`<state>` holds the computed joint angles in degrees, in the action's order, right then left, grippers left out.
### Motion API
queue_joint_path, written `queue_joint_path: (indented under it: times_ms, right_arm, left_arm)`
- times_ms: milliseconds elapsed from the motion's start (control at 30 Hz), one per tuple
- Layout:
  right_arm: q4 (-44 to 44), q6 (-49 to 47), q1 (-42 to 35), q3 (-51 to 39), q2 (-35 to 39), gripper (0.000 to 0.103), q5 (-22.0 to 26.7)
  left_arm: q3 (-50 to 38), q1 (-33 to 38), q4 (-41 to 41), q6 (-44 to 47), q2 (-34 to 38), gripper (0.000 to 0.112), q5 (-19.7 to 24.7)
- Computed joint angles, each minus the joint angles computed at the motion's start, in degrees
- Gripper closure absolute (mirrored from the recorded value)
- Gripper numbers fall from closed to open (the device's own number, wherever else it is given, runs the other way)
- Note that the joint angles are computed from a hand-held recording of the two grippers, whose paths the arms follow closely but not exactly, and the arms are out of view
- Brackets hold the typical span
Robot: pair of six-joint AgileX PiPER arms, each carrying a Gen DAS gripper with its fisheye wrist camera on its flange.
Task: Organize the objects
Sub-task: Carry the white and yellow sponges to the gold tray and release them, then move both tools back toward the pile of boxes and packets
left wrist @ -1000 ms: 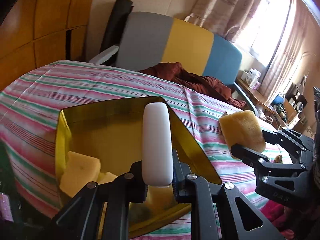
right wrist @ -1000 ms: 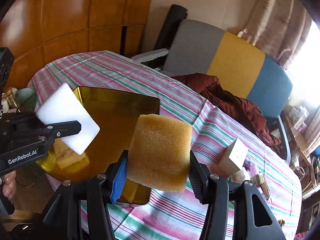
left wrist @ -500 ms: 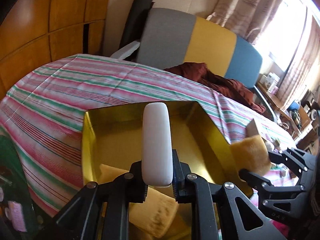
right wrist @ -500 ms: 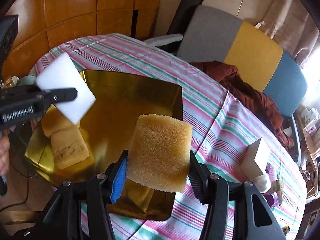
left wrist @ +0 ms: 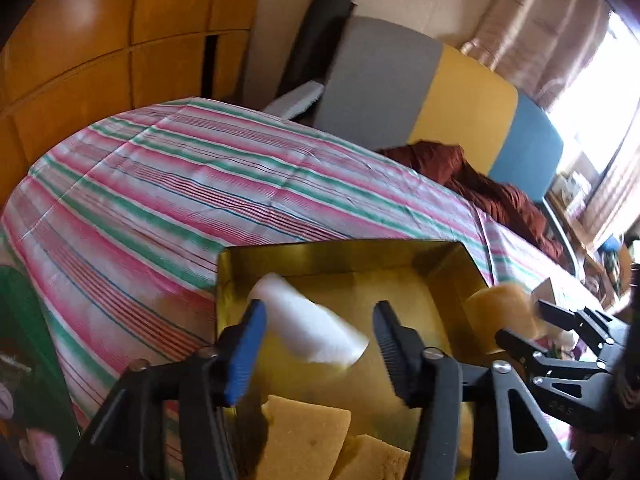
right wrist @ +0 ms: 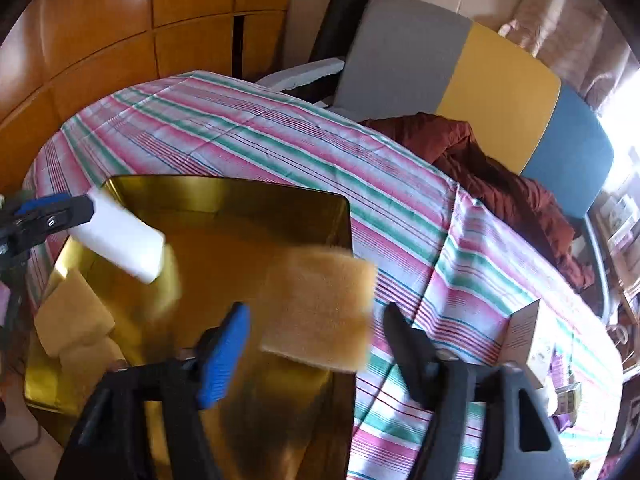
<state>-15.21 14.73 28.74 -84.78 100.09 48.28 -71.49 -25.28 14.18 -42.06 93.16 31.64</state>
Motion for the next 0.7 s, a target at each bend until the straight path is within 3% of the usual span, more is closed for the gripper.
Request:
queue_joint_path:
  times_ms: [200,400,567,700]
  right_arm:
    - [10.07,-4.68,-2.84,3.79,-2.23,0.023,-1.78]
    - [10.83,-3.04,-3.08,8.57,-5.16,0.023,-2.47]
    - [9.21,-1.16,-2.23,12.28,-8.99,0.023,-4.18]
    - [7.07,0.49,-1.58,15.21,-12.32,0.02,-5.09]
  left_arm:
    - [6.5,-1.03,4.83,-8.8,-5.37,0.053,-0.3]
    - [10.34,-5.86,11.41,-18.05,-9.57,0.053,0.87]
    - [8.5,-13.67,21.52,-27.94,-9.65,0.033,5.7]
    - [6.02,-18.94,26.66,-32.55,-8.03,0.03,9.99]
